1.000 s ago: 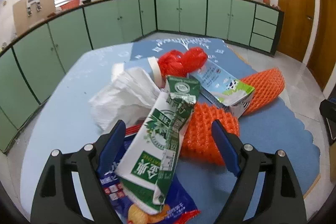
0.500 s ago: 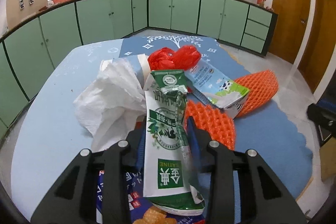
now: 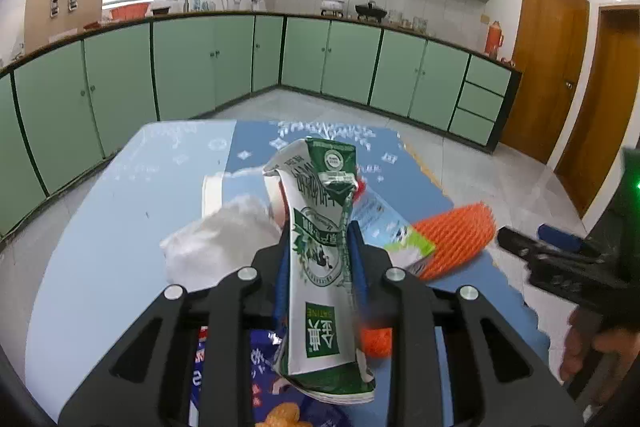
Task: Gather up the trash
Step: 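Grasp the green milk carton with the left gripper, then grasp the orange foam net with the right gripper while the left gripper lifts the carton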
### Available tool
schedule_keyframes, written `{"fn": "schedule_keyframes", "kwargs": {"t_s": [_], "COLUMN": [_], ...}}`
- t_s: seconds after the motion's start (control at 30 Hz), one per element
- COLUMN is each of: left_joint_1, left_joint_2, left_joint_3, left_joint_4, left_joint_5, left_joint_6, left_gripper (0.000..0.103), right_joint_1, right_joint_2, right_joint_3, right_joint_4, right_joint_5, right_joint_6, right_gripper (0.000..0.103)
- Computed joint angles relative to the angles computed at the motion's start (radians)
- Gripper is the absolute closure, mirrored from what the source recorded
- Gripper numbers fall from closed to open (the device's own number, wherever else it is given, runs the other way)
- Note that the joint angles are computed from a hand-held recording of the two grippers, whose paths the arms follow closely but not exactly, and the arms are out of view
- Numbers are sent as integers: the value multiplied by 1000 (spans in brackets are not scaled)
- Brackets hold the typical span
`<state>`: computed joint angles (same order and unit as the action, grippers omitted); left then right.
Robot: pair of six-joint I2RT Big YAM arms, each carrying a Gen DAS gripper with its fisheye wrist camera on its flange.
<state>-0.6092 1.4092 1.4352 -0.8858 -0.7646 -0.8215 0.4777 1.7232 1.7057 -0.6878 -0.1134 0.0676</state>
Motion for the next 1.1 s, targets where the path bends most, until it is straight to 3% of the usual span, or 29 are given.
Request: {"fn": "schedule_keyframes", "kwargs": {"t_s": [0.2, 0.43, 0.53, 0.63, 0.7, 0.77, 0.9, 1.1], "left_joint_1": [22, 59, 74, 80, 83, 85, 80, 53], "left_joint_2": [18, 75, 93, 108, 114, 116, 112, 96], "left_joint_3": [25, 39, 46, 52, 54, 59, 67, 76], "left_joint_4": [40, 52, 55, 58, 58, 56, 56, 69], "left_joint_5": [-3, 60, 84, 95, 100, 101, 84, 42], "left_joint_6": [35, 47, 54, 61, 65, 69, 84, 105], "left_gripper": [78, 78, 78, 78, 78, 78, 78, 78], "right_joint_1": [7, 17, 17, 20, 20, 15, 5, -12], "right_joint_2": [79, 154, 185, 202, 202, 196, 142, 55], "right_joint_3": [90, 172, 210, 227, 224, 221, 173, 124], "right_joint_4": [-34, -99, -149, -179, -184, -188, -126, -36], "right_joint_5": [22, 41, 32, 29, 14, -25, -70, -56], "right_joint_6": [-7, -13, -21, -30, -38, -40, -17, 6], "right_gripper": [18, 21, 34, 53, 78, 90, 93, 93]}}
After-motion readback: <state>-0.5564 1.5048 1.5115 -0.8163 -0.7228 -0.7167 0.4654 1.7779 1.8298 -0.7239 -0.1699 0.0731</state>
